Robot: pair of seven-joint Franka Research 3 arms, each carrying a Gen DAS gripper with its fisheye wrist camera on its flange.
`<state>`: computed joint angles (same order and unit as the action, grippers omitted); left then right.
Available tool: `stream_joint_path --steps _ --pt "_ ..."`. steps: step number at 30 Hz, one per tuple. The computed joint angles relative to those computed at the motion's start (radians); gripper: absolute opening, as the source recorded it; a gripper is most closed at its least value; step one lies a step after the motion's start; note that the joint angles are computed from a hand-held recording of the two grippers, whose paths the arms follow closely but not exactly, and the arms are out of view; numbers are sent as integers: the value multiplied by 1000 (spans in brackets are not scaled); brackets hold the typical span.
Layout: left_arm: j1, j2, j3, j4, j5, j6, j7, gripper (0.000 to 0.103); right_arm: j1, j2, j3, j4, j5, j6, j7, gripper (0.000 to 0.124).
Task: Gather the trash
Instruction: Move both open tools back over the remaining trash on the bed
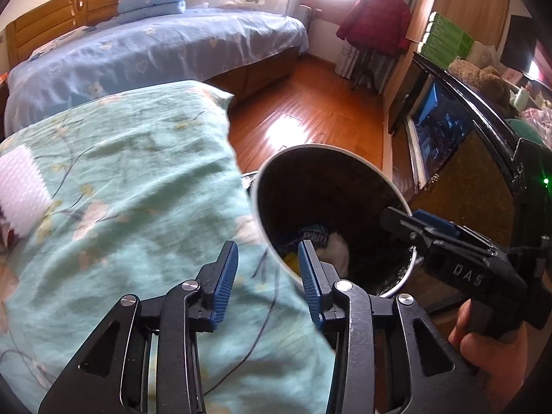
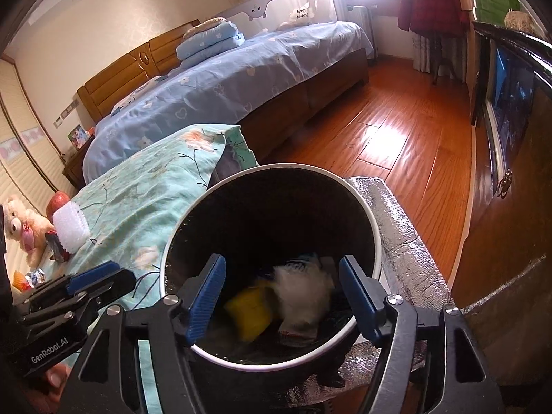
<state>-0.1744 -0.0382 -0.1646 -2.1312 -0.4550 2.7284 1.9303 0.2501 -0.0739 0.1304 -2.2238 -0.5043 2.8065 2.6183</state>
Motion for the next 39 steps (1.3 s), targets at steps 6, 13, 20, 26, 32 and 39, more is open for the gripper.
stream_joint_path --steps 6,13,20,26,32,39 --pt "13 -78 39 -112 -7 55 -3 48 4 -4 15 2 -26 25 38 79" --pt "32 -156 110 -217 20 80 -46 48 68 64 19 72 8 44 -4 80" --pt "60 -236 181 -315 65 113 -95 48 174 161 3 179 79 49 -109 80" --pt "81 -292 234 -375 109 126 -135 49 254 230 -18 267 151 37 -207 80" --pt "117 -321 261 -409 172 140 -174 49 310 283 -36 341 217 27 -298 80" --pt "153 -349 292 -437 221 141 -209 49 353 343 -42 419 290 12 -384 80"
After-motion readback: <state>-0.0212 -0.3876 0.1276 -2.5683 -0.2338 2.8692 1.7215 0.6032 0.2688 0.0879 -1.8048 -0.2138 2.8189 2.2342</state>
